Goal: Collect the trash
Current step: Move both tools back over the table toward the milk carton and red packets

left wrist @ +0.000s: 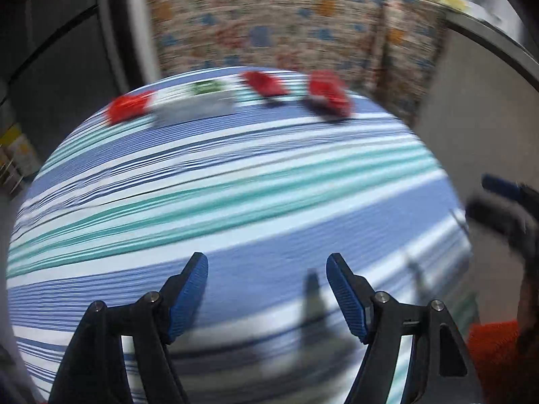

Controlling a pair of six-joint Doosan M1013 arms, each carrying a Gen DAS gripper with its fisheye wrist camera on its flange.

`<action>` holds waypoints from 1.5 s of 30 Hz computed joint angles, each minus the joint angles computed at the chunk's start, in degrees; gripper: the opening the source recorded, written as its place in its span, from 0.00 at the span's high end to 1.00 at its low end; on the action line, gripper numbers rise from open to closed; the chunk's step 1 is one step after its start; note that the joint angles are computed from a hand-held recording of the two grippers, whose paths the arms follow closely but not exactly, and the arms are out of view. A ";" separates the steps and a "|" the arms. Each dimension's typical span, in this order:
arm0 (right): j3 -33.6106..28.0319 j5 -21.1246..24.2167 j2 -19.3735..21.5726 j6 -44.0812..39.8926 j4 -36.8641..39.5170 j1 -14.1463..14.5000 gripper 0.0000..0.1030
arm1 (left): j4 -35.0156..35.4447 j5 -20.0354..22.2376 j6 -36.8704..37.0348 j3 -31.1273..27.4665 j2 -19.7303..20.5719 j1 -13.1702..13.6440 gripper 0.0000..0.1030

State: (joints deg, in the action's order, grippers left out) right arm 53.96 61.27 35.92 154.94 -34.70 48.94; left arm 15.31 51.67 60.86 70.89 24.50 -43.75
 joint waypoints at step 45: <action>-15.49 4.99 11.48 -17.60 9.29 -1.35 0.00 | -34.54 22.60 64.32 -42.16 24.43 15.06 0.47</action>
State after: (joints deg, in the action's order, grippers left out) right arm 38.47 66.26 47.41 137.35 -25.41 47.58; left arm -19.23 74.27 125.18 28.74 48.92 -28.69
